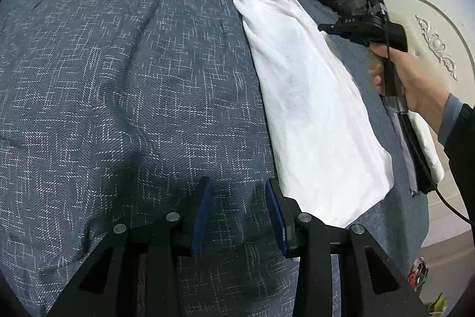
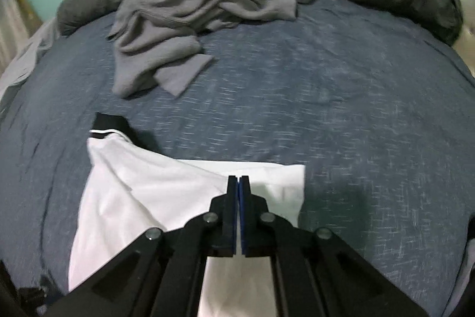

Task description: Fold clothes

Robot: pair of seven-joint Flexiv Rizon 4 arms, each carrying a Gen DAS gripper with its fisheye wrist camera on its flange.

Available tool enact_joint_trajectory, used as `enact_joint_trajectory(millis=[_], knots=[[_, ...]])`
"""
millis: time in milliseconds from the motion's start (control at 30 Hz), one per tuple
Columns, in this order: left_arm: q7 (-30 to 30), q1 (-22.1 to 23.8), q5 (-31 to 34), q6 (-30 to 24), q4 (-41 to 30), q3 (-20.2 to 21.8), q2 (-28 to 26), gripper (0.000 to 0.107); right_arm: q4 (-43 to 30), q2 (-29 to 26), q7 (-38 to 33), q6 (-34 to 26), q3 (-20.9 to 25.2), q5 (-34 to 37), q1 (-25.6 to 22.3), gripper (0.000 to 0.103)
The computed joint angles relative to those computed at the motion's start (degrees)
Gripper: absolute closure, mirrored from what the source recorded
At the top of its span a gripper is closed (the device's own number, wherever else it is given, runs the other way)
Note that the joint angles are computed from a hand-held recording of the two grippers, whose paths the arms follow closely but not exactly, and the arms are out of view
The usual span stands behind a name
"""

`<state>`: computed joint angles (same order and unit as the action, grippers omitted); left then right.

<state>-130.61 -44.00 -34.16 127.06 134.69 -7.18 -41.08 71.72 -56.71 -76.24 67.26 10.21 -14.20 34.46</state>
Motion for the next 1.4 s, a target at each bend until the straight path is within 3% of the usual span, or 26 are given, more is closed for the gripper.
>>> enact_joint_trajectory(millis=[167, 333, 400, 433, 467, 700, 767, 833, 900, 933, 967, 1100, 1333, 1400], knots=[[0.25, -0.38, -0.46, -0.4, -0.31, 0.18, 0.08, 0.067, -3.05, -2.26, 2.19, -3.92, -0.72, 0.01, 0.68, 0.102], [-1.6, 1.37, 1.75, 0.98, 0.28, -0.68, -0.14, 0.067, -1.97, -1.59, 0.7, -1.53, 1.38, 2.27, -1.07, 0.1], [-1.57, 1.26, 1.72, 0.94, 0.2, -0.52, 0.11, 0.067, 0.17, -0.16, -0.83, 0.64, 2.87, 3.36, -2.59, 0.089], [-1.54, 0.98, 1.58, 1.16, 0.17, -0.41, 0.13, 0.067, 1.18, 0.54, -2.23, 1.28, 4.1, 3.97, -3.6, 0.074], [-1.5, 0.71, 1.4, 1.4, 0.14, -0.32, 0.14, 0.067, 2.15, 1.23, -3.69, 1.84, 5.36, 4.66, -4.63, 0.067], [0.14, 0.3, 1.99, 2.24, -1.74, -0.73, -0.32, 0.067, 6.33, 3.41, -11.13, -1.06, 6.91, 5.39, -5.65, 0.07], [0.61, 0.75, 2.92, 2.01, -2.65, -1.22, -0.81, 0.067, 6.69, 3.31, -11.98, -1.13, 6.95, 5.94, -5.61, 0.094], [0.72, 1.8, 4.74, 1.93, -3.51, -1.96, -1.48, 0.067, 7.08, 3.26, -11.38, -0.06, 6.18, 6.42, -5.18, 0.099], [0.58, 3.22, 7.21, 1.88, -4.36, -2.84, -2.28, 0.072, 8.25, 3.79, -8.71, 3.44, 3.56, 6.31, -3.99, 0.099], [0.95, 3.07, 7.46, 1.17, -4.71, -2.94, -2.35, 0.082, 8.07, 3.66, -7.28, 3.98, 2.58, 6.03, -3.61, 0.099], [0.82, 3.55, 8.23, 0.85, -5.13, -3.26, -2.87, 0.104, 7.89, 3.52, -5.76, 4.48, 1.56, 5.66, -3.22, 0.1], [0.33, 3.49, 8.7, -0.23, -6.0, -3.31, -3.54, 0.103, 7.77, 2.97, 0.7, 4.0, -2.68, 2.65, -1.24, 0.1], [-1.3, 4.04, 10.11, -0.29, -5.64, -3.48, -3.47, 0.103, 9.18, 3.19, 3.41, 5.11, -1.03, 0.95, -2.86, 0.099], [-1.68, 4.29, 10.55, -0.1, -5.32, -3.47, -3.41, 0.103, 9.89, 3.73, 3.77, 6.23, -0.15, 1.45, -3.8, 0.094]])
